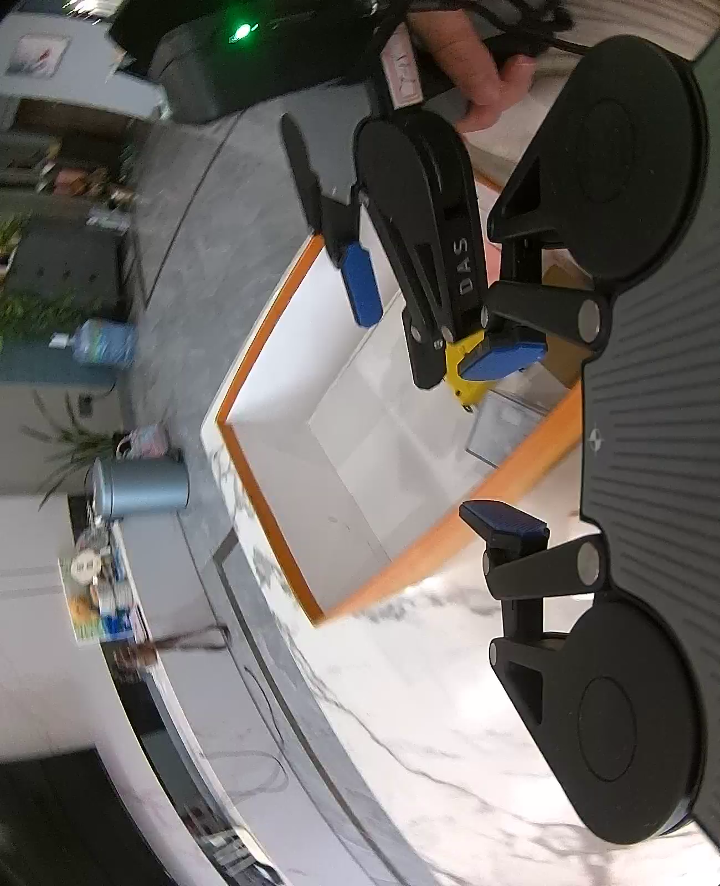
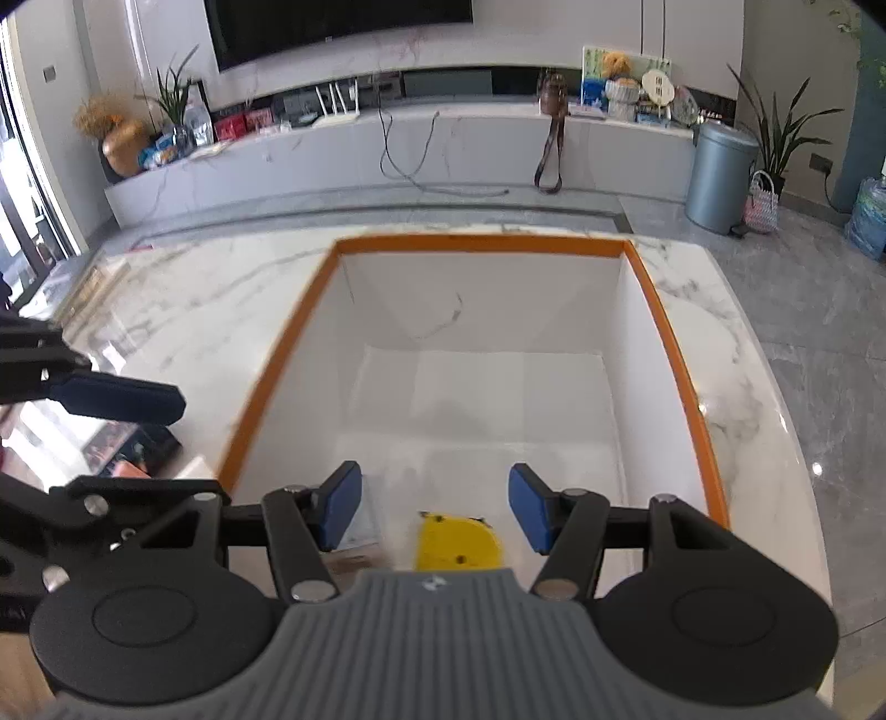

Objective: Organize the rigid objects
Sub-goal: 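Move the left tool to the white printed box and grasp it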

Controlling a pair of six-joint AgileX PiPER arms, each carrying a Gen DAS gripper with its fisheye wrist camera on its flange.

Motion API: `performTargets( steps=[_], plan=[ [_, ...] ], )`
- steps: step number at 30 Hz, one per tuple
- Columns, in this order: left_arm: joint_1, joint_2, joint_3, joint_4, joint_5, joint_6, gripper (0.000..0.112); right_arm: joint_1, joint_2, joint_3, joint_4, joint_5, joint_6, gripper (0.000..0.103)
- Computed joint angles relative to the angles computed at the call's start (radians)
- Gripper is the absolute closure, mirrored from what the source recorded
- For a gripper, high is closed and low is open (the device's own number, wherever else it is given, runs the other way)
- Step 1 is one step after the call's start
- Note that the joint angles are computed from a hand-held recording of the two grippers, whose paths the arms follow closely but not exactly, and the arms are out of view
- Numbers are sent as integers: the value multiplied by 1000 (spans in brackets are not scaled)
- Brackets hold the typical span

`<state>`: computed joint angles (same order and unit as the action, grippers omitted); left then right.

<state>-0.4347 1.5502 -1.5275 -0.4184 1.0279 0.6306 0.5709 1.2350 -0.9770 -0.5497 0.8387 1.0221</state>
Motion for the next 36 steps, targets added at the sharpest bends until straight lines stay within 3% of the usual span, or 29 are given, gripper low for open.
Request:
performTargets(
  steps=[4, 8, 19, 24, 30, 36],
  plan=[
    [84, -65, 64, -47, 18, 12, 53, 115, -9, -15, -83, 29, 135, 44],
    [179, -109, 121, -74, 18, 15, 53, 244, 25, -67, -172, 70, 237, 52],
    [388, -150, 207, -95, 67, 101, 56, 415, 217, -234, -181, 65, 296, 59],
    [391, -149, 275, -98, 77, 178, 54, 410, 281, -281, -128, 80, 242, 73],
    [290, -117, 293, -21, 25, 136, 44, 404, 306, -293, -109, 111, 221, 73],
    [212, -63, 294, 49, -20, 77, 43, 390, 322, -296, -107, 130, 186, 73]
  ],
)
